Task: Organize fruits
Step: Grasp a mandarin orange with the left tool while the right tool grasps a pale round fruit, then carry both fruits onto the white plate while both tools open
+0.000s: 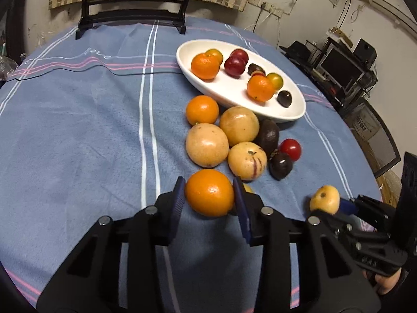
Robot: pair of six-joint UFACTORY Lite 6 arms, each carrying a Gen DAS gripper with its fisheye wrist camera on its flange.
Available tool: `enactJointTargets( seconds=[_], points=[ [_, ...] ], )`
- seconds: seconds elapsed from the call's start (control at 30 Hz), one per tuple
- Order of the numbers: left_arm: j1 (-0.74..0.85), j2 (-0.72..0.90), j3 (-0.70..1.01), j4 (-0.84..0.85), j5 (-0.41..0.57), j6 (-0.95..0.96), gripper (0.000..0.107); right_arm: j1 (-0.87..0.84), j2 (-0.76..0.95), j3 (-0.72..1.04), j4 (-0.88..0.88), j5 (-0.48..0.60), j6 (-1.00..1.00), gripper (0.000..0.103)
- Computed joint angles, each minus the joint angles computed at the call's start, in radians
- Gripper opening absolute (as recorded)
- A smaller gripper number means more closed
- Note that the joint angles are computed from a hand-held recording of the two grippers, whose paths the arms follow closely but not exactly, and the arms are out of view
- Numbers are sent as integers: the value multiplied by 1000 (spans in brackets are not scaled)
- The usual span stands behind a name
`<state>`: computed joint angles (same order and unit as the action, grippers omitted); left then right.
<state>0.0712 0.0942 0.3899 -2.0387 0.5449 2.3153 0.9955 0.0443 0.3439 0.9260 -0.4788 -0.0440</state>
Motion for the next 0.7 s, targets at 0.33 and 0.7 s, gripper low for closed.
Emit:
enactJointTargets(
  seconds=[0.33, 0.7],
  points=[
    [104, -259, -87, 253, 30, -202, 38, -24, -51, -14, 7, 6, -15, 39],
    [-92, -104, 199, 306, -112, -377, 38, -251, -125, 60, -53, 123, -195, 39]
  ],
)
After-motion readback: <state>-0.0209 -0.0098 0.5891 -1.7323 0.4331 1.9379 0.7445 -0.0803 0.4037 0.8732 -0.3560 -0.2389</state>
